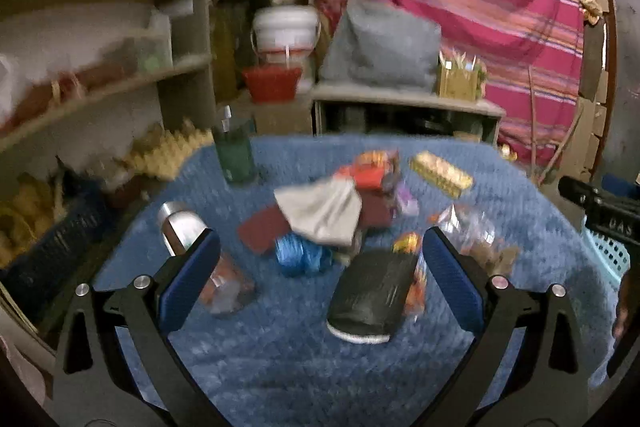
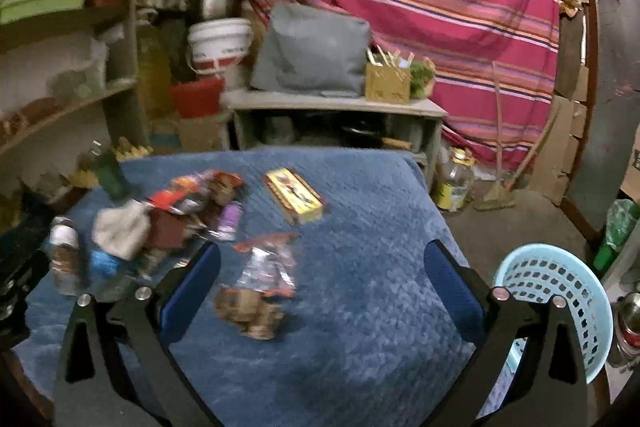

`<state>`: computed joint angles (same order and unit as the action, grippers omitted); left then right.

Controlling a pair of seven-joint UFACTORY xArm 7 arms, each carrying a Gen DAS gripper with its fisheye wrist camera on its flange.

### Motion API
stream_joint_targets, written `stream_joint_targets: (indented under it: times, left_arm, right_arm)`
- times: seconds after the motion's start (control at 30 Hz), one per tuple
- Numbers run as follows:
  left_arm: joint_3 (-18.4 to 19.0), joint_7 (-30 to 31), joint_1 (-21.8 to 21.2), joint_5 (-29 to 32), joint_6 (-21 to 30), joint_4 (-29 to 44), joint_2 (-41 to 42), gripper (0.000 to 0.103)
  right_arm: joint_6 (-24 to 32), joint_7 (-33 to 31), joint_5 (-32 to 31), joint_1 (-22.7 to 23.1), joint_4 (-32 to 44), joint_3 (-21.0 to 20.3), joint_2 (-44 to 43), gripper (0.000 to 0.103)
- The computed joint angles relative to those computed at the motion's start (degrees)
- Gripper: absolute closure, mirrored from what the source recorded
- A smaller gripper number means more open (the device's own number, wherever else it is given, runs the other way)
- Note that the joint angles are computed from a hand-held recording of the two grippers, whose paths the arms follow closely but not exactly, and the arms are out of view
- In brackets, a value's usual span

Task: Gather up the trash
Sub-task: 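Grasp the black rubber sleeve with the left tool while the right tool reaches the crumpled brown paper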

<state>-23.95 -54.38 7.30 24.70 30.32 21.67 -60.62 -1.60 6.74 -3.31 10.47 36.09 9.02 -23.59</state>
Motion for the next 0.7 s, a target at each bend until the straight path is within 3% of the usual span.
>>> stream_joint_targets:
  times: [0.03, 0.1, 0.23, 0.27, 0.37, 0.43, 0.6, 0.7]
  left_arm:
    - [1.47, 0.57, -0.73, -0.84, -1.12, -0.43, 2.09, 0.005]
    - [2.48, 0.68, -0.43, -1.36, -2.57, -0.97, 4.05, 0.005]
    - [2.29, -0.04, 1.74, -0.97, -4.87, -1.49, 7.79, 0.005]
    - [3.19, 0.33, 1.52, -1.17, -6.30, -1.86, 9.11, 0.005]
    - [4.18, 1.20, 1.13, -1.48, -7.53, -2.67, 9.54, 0.005]
    - [3.42, 1.15, 1.77, -1.17, -8.21, -2.86, 9.31, 0.005]
    - [2.83, 1.79, 1.58, -1.35, -10.36, -2.58, 10.83, 0.005]
    - [0.22, 1.49, 3.28, -0.05, -11.01, -2.02, 11.82, 0.005]
  right_arm:
    - [0.00, -0.23, 0.47, -0.97, 0.06, 0.89, 0.85, 0.004]
    - [0.92, -0.77, 0.28, 0.97, 0.71, -1.21, 2.88, 0.004]
    - [0.09, 4.91, -4.93, -9.24, 1.71, 7.28, 5.16, 0.004]
    - [0.40, 5.10, -4.78, -9.91, 1.86, 7.98, 5.32, 0.004]
    - [1.70, 5.27, -4.40, -6.70, 2.40, 4.93, 5.91, 0.004]
    - [1.36, 5.75, -4.55, -6.15, 2.35, 4.28, 5.95, 0.004]
    - [-0.18, 10.25, -8.79, -13.30, 1.95, 10.46, 5.19, 0.004]
    - [-0.39, 11.90, -10.64, -15.62, 1.97, 12.60, 5.08, 0.004]
